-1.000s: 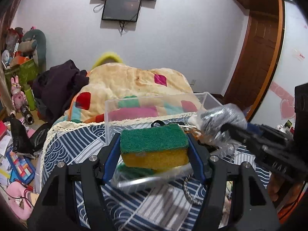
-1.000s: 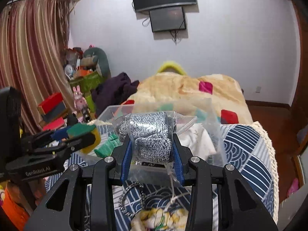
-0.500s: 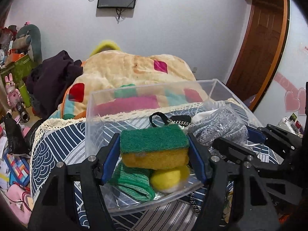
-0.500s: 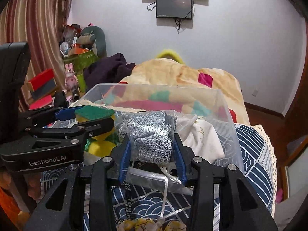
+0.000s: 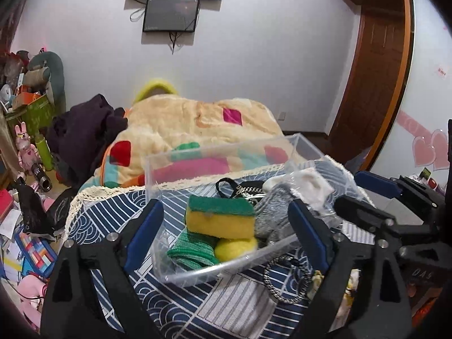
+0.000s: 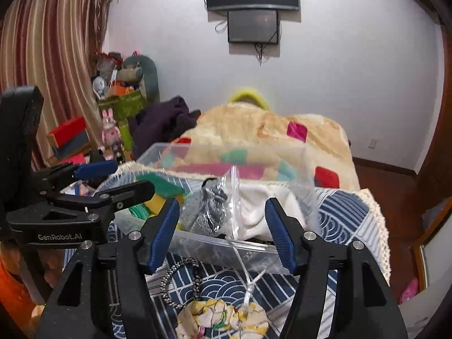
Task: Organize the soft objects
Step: 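Grasp the floral scrunchie on the bed with the right tool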
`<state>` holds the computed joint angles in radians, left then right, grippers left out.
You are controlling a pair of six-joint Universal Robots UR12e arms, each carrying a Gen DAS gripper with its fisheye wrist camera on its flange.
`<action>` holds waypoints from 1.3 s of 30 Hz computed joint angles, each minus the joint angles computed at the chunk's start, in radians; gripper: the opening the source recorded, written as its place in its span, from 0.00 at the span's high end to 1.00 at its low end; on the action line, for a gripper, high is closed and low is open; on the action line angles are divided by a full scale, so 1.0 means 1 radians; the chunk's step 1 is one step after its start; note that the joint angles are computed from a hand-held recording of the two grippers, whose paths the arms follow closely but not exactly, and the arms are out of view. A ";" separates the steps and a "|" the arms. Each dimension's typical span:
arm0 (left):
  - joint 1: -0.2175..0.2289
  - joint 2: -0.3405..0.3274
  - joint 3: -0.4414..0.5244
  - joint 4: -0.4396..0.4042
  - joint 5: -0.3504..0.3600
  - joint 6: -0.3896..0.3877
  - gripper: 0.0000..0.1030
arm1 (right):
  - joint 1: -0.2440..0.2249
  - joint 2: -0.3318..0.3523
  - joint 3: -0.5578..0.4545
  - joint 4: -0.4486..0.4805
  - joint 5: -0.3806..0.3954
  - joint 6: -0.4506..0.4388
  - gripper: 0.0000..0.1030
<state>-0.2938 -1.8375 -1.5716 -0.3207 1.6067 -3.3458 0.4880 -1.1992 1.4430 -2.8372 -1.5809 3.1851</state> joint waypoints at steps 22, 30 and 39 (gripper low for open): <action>-0.037 0.028 -0.095 -0.093 -0.054 0.009 0.18 | -0.016 -0.048 0.137 0.088 0.048 0.065 0.20; -0.040 -0.016 -0.052 -0.183 -0.139 0.006 0.38 | -0.023 -0.033 0.120 0.148 0.089 0.087 0.20; -0.048 -0.038 -0.032 -0.172 -0.123 0.003 0.75 | -0.014 -0.031 0.123 0.126 0.062 0.069 0.55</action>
